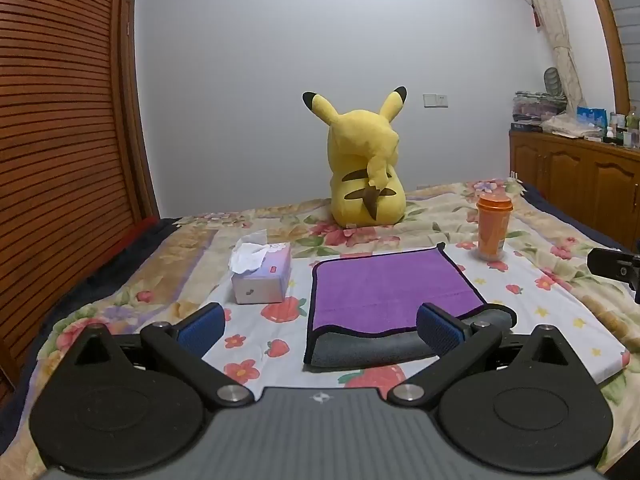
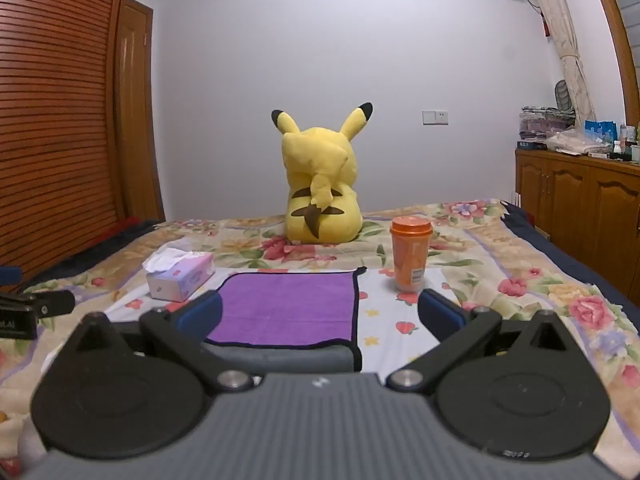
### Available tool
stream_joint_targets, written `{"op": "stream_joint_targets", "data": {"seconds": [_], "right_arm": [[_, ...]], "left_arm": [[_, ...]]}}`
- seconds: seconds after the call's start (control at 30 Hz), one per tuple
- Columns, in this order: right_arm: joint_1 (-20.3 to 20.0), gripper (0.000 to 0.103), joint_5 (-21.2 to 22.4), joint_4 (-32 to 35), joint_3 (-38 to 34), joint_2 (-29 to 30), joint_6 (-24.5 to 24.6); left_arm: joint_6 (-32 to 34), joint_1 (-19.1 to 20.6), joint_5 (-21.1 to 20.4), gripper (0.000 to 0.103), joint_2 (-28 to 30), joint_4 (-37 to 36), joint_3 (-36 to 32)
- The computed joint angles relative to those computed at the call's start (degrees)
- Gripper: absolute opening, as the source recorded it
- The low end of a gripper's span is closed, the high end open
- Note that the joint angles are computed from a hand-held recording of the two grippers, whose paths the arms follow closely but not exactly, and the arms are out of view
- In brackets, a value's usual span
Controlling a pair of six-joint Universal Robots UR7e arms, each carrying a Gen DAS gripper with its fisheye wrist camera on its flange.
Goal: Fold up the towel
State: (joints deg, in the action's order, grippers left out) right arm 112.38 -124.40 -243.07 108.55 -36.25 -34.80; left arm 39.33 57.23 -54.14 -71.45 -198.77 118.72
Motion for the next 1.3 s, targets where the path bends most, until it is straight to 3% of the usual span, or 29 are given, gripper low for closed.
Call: {"op": "stream_joint_targets", "data": {"seconds": [1.3], "right_arm": [[-0.10, 0.103, 0.41, -0.45, 0.17, -0.11, -0.06]], "left_arm": [[-0.40, 0.07, -0.34, 0.103, 0.06, -0.27, -0.03]]}}
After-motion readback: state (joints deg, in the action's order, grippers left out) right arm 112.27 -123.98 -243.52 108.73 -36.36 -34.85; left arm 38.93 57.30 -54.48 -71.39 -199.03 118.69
